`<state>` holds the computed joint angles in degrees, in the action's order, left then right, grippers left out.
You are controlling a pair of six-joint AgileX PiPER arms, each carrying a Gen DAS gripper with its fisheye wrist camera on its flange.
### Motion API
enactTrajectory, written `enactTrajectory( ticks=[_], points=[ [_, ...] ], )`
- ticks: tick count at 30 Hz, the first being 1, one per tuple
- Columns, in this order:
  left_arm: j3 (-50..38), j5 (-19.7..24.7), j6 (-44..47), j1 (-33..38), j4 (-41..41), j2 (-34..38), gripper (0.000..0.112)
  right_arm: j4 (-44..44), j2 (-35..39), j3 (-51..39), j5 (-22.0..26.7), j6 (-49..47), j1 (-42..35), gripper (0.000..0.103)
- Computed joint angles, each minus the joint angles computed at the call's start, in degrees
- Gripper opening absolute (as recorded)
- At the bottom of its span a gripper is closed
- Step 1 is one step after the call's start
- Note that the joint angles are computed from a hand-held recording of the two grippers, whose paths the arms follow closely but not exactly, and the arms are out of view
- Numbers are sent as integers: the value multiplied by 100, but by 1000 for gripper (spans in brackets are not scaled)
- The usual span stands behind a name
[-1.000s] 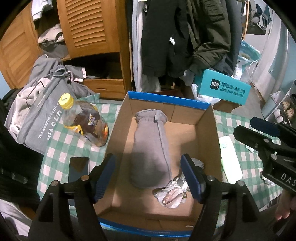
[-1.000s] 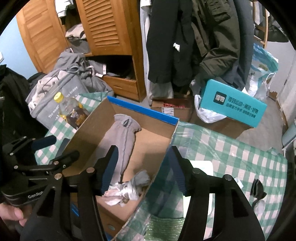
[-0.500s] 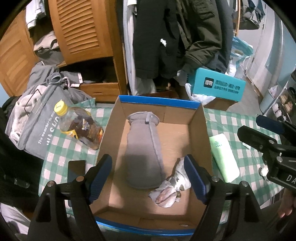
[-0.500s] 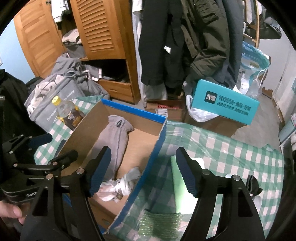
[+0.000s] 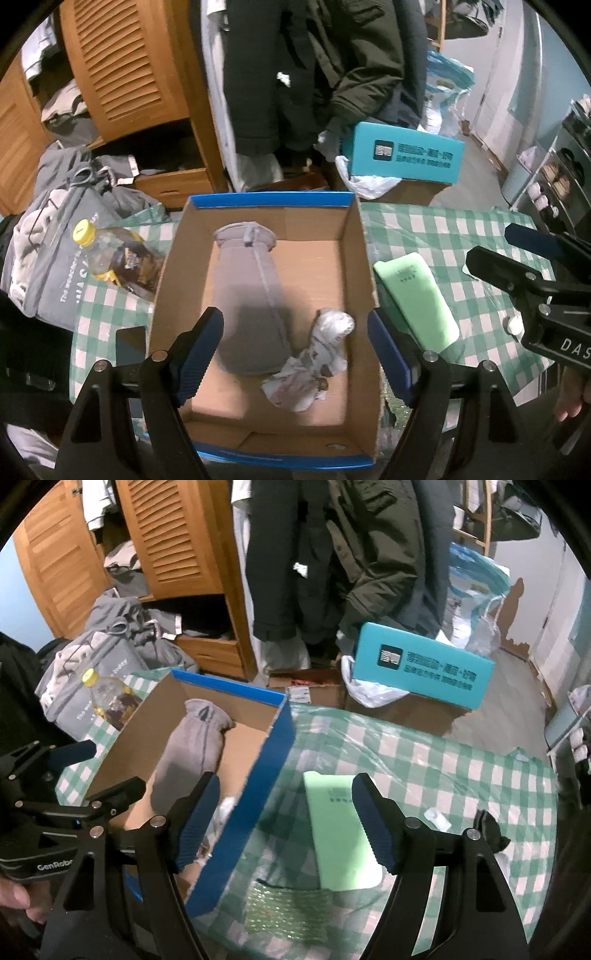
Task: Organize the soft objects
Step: 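Withdraw both open grippers up out of the box, then move both grippers over the remaining socks on the table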
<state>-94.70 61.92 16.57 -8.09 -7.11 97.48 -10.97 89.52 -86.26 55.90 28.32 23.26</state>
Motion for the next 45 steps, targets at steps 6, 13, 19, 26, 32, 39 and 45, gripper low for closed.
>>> enactTrajectory(
  ticks=[6,13,19,26,32,39,45],
  points=[
    [43,39,-113,-310,106,5,82,8,-293,335,-33,-20,-211,74],
    [59,61,-279,-676,257,22,82,41,-609,716,-80,-132,-469,74],
    [43,99,-410,-961,357,75,82,87,-859,1012,-110,-237,-716,74],
    [28,102,-571,-1334,532,159,82,179,-1159,1397,-152,-395,-1042,74],
    [-5,118,-651,-1632,681,296,82,304,-1423,1711,-174,-602,-1378,75],
    [-27,149,-719,-1940,775,397,82,465,-1678,2030,-221,-873,-1794,75],
    [-78,209,-764,-2180,843,556,82,614,-1865,2289,-227,-1092,-2121,75]
  ],
)
